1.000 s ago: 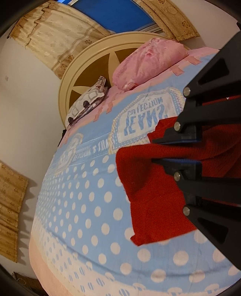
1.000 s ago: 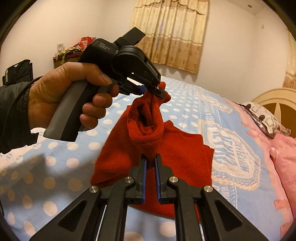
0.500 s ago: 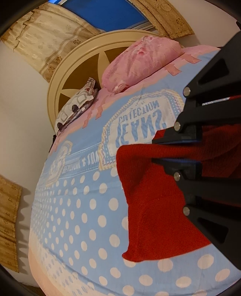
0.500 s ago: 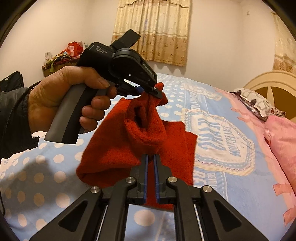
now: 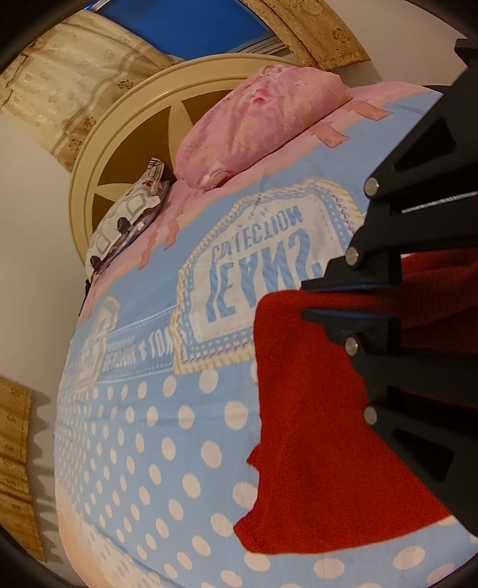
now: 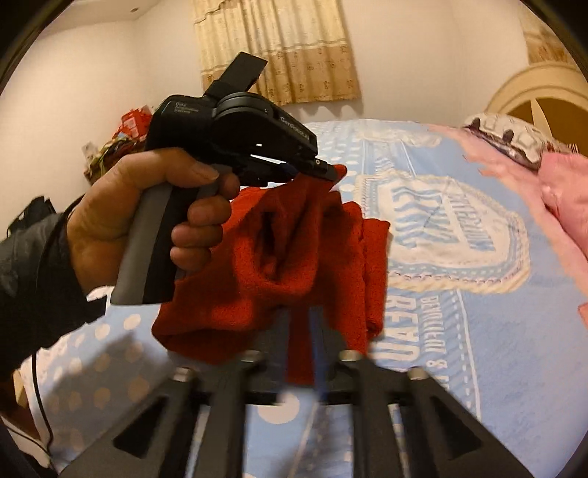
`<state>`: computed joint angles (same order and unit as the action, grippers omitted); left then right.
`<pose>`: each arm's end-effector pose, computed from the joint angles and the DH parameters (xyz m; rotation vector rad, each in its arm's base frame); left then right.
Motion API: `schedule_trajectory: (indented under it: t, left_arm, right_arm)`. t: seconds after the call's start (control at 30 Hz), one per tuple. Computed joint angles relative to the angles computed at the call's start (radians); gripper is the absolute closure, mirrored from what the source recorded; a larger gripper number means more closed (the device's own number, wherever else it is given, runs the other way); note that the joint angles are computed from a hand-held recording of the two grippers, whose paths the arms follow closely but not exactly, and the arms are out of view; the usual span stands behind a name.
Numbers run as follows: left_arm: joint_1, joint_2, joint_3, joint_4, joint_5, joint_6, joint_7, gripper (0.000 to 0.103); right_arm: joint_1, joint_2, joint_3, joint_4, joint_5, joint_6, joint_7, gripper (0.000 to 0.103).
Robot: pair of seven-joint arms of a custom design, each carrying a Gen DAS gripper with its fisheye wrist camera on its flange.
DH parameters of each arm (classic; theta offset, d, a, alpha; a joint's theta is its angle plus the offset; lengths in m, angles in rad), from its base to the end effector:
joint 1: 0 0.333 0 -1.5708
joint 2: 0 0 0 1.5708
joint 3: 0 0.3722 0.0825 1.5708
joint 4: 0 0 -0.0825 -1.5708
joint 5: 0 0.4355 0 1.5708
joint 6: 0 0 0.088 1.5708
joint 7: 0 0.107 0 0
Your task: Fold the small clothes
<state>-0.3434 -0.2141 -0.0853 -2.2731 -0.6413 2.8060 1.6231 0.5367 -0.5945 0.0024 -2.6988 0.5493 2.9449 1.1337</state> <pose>0.5180 -0.2085 0.5558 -2.0357 1.9516 -1.2267 0.3696 0.1814 0.5231 -1.9651 1.1881 -0.3734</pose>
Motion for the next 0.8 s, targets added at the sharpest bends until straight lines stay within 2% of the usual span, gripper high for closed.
schedule_trajectory:
  t: [0.03, 0.13, 0.23, 0.33, 0.4, 0.47, 0.53, 0.6, 0.67, 0.7, 0.8]
  left_arm:
    - [-0.001, 0.007, -0.004, 0.005, 0.003, -0.001, -0.003, 0.095]
    - [-0.003, 0.026, -0.015, 0.016, 0.009, -0.003, -0.007, 0.095]
    - [0.002, 0.046, -0.035, 0.019, 0.038, -0.005, -0.018, 0.095]
    - [0.005, 0.055, -0.048, 0.021, 0.05, 0.001, -0.032, 0.094]
    - [-0.007, 0.048, -0.038, 0.028, 0.01, -0.018, 0.0, 0.093]
    - [-0.012, 0.017, -0.035, 0.024, -0.006, -0.023, 0.038, 0.084]
    - [0.0, -0.039, -0.052, -0.009, 0.062, 0.007, 0.015, 0.055]
    - [-0.023, -0.108, -0.035, -0.072, 0.082, 0.075, 0.027, 0.034]
    - [0.022, -0.2, -0.064, -0.159, 0.184, 0.106, -0.042, 0.03]
    - [0.027, -0.235, -0.061, -0.195, 0.209, 0.11, -0.056, 0.03]
    - [0.109, -0.355, -0.106, -0.324, 0.325, 0.107, -0.133, 0.025]
  right_arm:
    - [0.013, -0.002, -0.016, 0.0, 0.011, -0.002, -0.007, 0.059]
    - [-0.03, -0.002, 0.019, -0.006, 0.0, 0.018, 0.031, 0.059]
    - [-0.035, 0.009, 0.009, -0.004, -0.001, 0.012, 0.054, 0.059]
    - [0.031, 0.013, -0.058, 0.001, 0.043, 0.002, 0.016, 0.059]
    - [0.043, 0.01, -0.07, 0.001, 0.064, 0.004, -0.005, 0.057]
    - [0.071, 0.002, -0.099, -0.002, 0.097, 0.007, -0.043, 0.051]
    - [0.082, -0.002, -0.114, -0.003, 0.126, 0.007, -0.064, 0.05]
    - [0.11, -0.016, -0.148, -0.005, 0.173, 0.004, -0.098, 0.05]
    - [0.129, -0.037, -0.18, -0.006, 0.222, -0.021, -0.132, 0.05]
    - [0.119, -0.052, -0.18, -0.009, 0.232, -0.049, -0.138, 0.05]
    - [0.08, -0.085, -0.164, -0.012, 0.253, -0.123, -0.159, 0.05]
